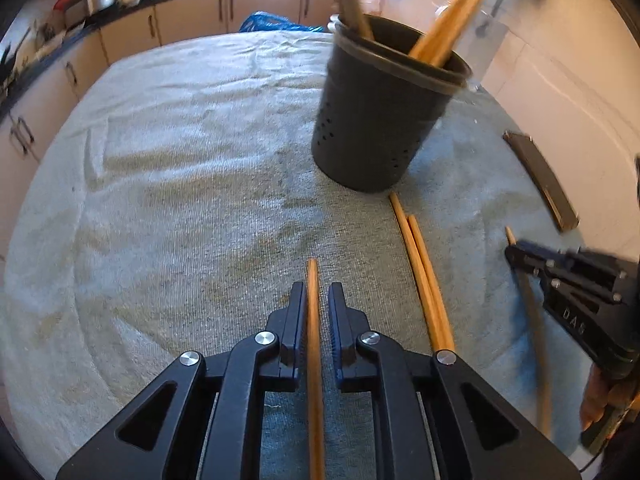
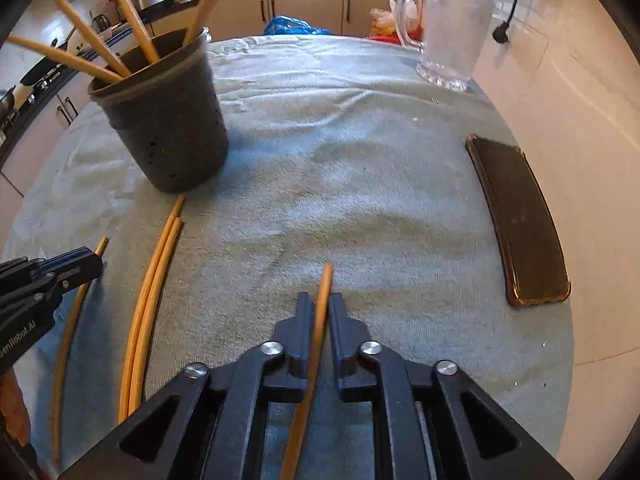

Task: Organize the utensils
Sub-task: 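Lift both held chopsticks and carry them above the black cup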

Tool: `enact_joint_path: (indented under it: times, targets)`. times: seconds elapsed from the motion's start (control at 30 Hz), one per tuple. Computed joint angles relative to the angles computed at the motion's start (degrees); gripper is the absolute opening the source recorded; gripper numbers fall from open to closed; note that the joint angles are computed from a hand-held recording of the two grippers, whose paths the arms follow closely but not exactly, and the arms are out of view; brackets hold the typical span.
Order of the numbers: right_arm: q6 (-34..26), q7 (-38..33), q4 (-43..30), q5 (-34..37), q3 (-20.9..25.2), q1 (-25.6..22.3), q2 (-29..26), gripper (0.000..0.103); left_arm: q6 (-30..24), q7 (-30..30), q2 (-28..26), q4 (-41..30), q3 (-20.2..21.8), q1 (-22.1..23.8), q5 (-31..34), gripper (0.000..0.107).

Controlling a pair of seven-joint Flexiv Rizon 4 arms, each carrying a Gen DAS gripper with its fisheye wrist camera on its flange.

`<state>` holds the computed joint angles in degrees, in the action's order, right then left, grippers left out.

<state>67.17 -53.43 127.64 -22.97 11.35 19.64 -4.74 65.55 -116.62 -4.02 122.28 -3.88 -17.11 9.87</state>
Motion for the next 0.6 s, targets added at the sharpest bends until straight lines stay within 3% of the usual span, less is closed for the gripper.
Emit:
enact_joint_path:
  times: [0.07, 0.17, 0.6]
  targets:
    - [1.33, 1.59, 0.93, -2.45, -0.44, 0.02, 0.21, 0.006, 0.59, -0.65, -0.07, 0.01, 0.01, -0.03, -0.11, 0.005]
    - [4.71, -0.73, 1.91, 3.39, 0.6, -0.81, 1.69, 0.006, 2.39, -3.3, 2.06, 0.91, 0.47, 0.02, 1.28, 0.005]
    - [16.74, 4.28, 9.54, 0.7, 3.2, -6.96, 17.3, 0.006, 4.37, -9.41, 20.48, 5.63, -5.0, 4.73, 7.49, 0.005]
